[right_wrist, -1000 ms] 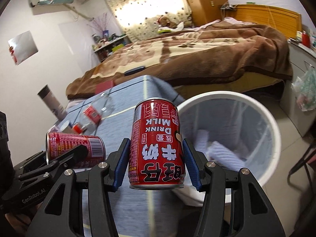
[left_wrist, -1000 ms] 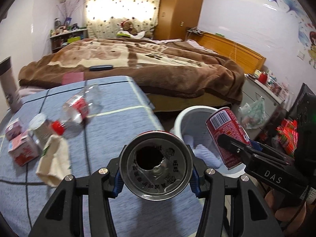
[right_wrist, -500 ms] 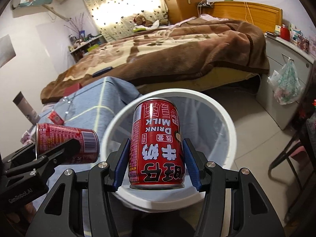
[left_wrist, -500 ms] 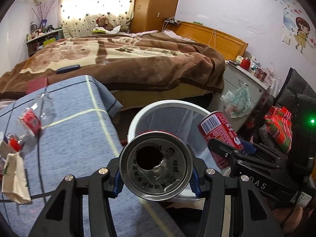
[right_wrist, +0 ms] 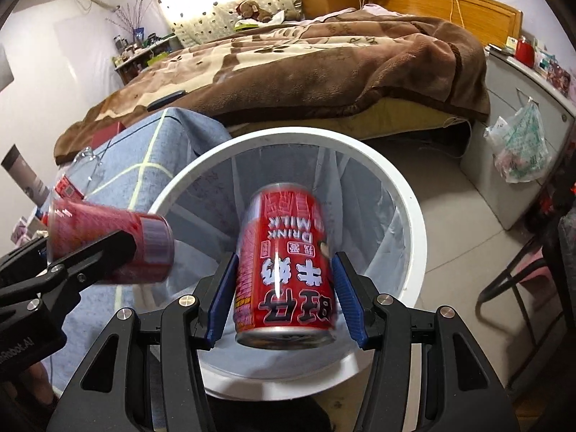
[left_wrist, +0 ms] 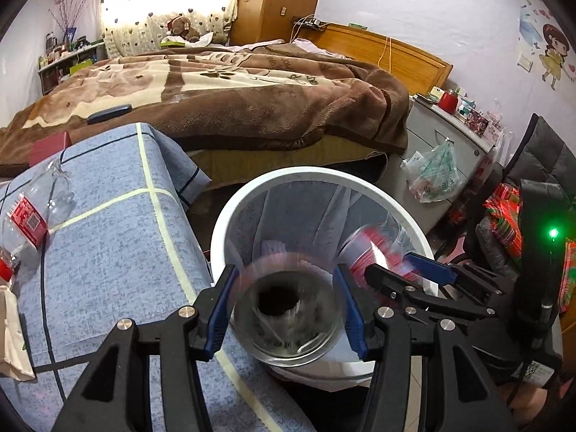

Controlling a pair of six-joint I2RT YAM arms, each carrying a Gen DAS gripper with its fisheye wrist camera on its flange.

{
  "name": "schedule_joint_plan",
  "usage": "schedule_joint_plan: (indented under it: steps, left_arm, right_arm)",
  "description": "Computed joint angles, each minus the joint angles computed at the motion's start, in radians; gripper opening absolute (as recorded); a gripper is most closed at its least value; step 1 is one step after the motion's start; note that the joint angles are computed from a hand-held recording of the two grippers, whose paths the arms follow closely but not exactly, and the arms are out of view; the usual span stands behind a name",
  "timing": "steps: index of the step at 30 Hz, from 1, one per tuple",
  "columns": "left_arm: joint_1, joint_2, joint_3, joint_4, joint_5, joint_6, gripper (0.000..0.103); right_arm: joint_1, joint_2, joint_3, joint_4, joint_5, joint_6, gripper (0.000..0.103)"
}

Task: Collect trash
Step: 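Open both tools to drop the cans into the bin, then move both open tools back over the remaining trash on the table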

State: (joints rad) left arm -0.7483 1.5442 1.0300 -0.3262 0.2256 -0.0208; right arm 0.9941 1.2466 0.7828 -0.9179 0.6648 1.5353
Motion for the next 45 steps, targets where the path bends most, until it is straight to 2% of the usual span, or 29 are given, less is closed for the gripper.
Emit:
schedule_joint_plan:
  steps: [2, 11, 30, 40, 45]
  left_arm:
    - [-0.001, -0.013, -0.012, 0.008, -0.007, 0.006, 0.065]
    - [0.035, -0.062, -0.039, 0.011, 0.010, 0.001, 0.065]
    - [0.222, -0.259, -0.150, -0.028, 0.082, 0.057, 0.066]
    - [0.399, -0.346, -0.201, -0.059, 0.145, 0.112, 0.066]
    - [0.507, -0.374, -0.231, -0.056, 0.168, 0.156, 0.067]
  right_arm:
    - [0.010, 0.002, 0.007, -0.027, 0.015, 0.023, 0.058]
    - [0.040, 0.004, 0.022, -0.064, 0.037, 0.085, 0.060]
    - [0.128, 0.157, 0.210, -0.115, 0.141, 0.126, 0.060]
    - [0.154, 0.252, 0.314, -0.083, 0.174, 0.071, 0.060]
    - [0.152, 0.300, 0.357, -0.021, 0.177, -0.004, 0.060]
